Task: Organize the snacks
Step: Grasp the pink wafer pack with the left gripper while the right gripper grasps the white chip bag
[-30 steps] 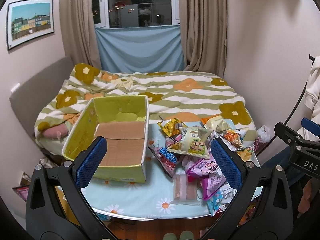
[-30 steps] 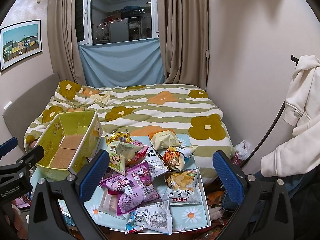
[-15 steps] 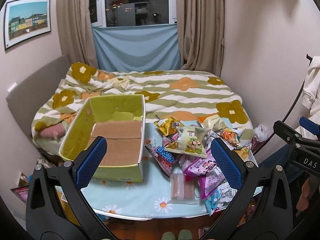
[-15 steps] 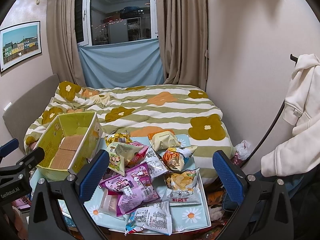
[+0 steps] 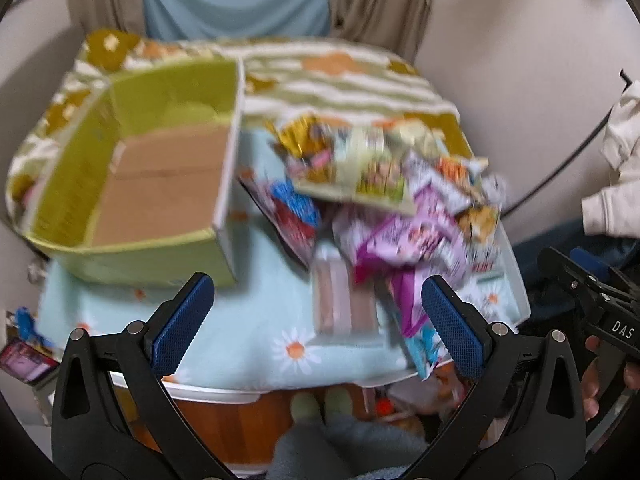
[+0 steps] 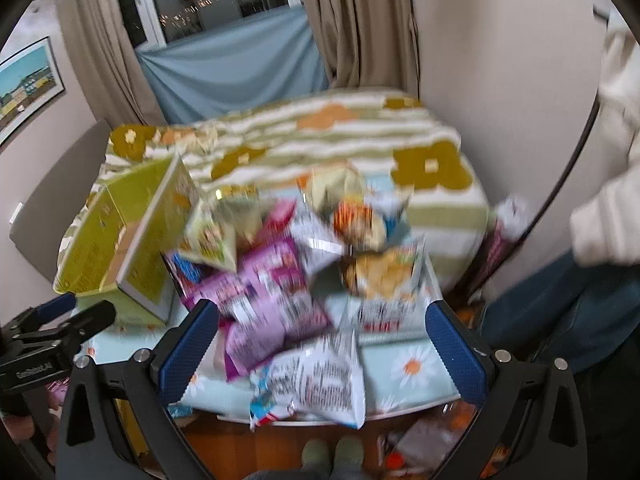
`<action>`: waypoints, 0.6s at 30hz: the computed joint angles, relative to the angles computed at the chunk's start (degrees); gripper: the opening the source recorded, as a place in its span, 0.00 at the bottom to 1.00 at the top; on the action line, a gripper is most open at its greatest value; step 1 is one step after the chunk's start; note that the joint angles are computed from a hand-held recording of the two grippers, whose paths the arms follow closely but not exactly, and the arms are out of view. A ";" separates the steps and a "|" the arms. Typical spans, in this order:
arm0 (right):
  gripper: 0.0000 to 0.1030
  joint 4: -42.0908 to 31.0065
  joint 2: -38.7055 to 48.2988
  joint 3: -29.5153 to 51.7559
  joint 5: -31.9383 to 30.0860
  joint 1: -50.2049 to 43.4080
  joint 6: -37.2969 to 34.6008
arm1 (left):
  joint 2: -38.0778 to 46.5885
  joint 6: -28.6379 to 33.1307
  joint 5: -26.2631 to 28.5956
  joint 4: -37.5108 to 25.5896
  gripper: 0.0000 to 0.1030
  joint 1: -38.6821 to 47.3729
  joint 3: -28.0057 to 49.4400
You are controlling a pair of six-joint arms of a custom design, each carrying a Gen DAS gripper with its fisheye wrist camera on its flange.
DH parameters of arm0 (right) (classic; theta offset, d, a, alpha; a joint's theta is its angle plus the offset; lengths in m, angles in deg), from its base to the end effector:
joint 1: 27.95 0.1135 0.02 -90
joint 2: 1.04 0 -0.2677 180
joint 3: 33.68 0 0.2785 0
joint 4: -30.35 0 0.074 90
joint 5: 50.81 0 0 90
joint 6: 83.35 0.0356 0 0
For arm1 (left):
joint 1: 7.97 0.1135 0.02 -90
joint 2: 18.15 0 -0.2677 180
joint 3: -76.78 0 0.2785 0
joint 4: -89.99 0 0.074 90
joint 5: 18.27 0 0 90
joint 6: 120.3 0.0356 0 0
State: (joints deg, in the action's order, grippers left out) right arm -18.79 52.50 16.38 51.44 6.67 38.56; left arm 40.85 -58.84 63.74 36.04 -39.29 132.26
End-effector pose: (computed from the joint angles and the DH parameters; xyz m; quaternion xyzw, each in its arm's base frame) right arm 0.1730 0.1102 0.2255 0.0119 0.9424 0.0903 0.3218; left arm 0.1895 -0.1095 0.2338 0.0037 0.9578 -0.0814 0.2755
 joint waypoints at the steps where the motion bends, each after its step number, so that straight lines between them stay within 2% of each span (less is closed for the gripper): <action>1: 1.00 0.63 0.22 -1.00 -1.38 -0.69 0.17 | 1.36 0.62 1.51 1.83 1.00 0.66 -1.23; 9: 1.00 10.97 8.75 -8.29 -10.93 -3.35 0.21 | 17.77 5.25 8.52 16.17 1.00 3.24 -5.57; 12: 1.00 15.50 13.21 -9.91 -14.31 -4.73 0.26 | 24.02 5.38 9.75 20.17 0.96 3.40 -5.10; 18: 1.00 21.57 20.01 -11.27 -16.82 -6.95 -1.12 | 32.79 4.57 10.79 26.35 0.96 1.82 -3.47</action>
State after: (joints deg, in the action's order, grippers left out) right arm 2.78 72.51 5.11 34.63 -0.29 37.44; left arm 73.64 -54.27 74.54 62.40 -37.48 128.79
